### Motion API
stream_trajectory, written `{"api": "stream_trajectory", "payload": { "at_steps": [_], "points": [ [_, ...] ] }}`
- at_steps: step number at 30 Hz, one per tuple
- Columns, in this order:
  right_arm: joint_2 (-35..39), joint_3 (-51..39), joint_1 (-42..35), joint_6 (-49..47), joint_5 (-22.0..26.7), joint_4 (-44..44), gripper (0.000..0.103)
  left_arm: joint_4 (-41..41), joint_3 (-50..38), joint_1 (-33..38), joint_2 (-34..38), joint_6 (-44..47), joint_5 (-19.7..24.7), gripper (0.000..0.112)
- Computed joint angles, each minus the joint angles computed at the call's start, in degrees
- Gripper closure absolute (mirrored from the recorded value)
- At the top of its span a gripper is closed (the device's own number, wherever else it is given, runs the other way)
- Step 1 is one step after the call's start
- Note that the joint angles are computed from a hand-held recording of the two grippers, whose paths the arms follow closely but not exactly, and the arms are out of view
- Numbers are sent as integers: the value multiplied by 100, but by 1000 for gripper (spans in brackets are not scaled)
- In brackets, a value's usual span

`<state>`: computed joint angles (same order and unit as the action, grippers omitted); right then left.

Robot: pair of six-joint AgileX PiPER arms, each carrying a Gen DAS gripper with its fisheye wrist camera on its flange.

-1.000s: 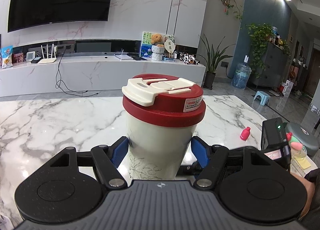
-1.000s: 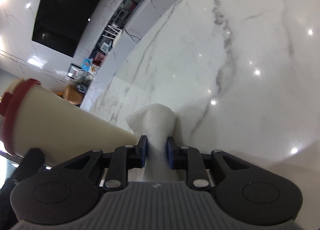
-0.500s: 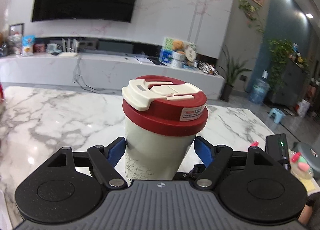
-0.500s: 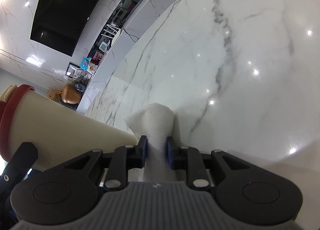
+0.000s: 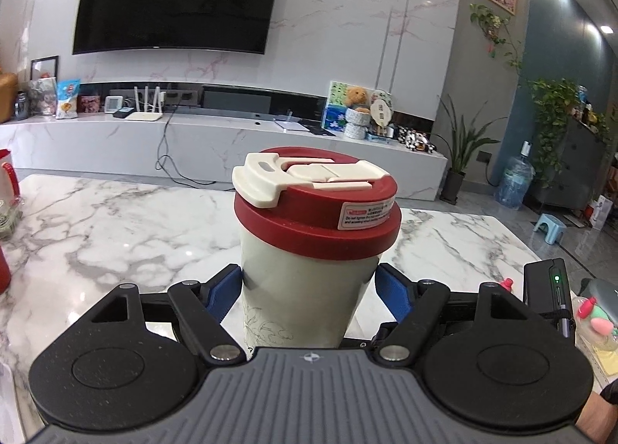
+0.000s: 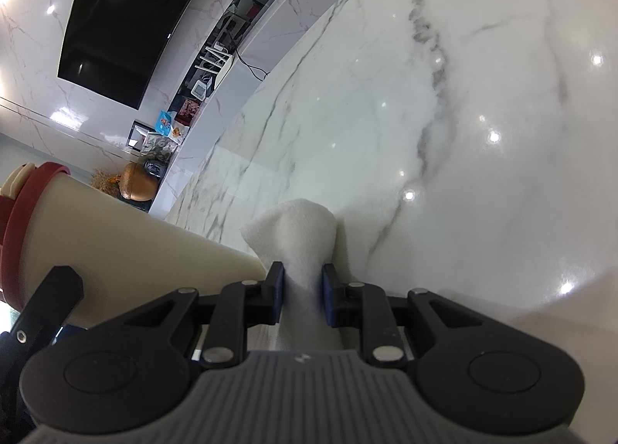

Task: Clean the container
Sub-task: 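Roll the right tool and wipe the towel along the tumbler's body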

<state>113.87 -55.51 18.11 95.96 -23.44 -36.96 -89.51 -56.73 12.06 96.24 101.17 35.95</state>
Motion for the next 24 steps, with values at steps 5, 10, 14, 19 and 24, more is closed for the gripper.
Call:
{"api": "stream_trajectory", "payload": {
  "at_steps": [5,10,14,19,24],
  "points": [
    [-105,113,-42,-124,-243,159,80,533,-359,256,243,-135,527,38],
    [-315,265,-113,-382,-616,422,80,853,-589,384,389,-247,871,38],
    [-501,486,-186,-546,-1107,667,80,997,-699,429,460,-271,1023,38],
    [-658,754,-289,-628,-1768,863,80,1150,-873,511,584,-265,1254,38],
    [-723,944,-331,-842,-2414,1126,80,1309,-1011,576,665,-347,1411,38]
  ]
}}
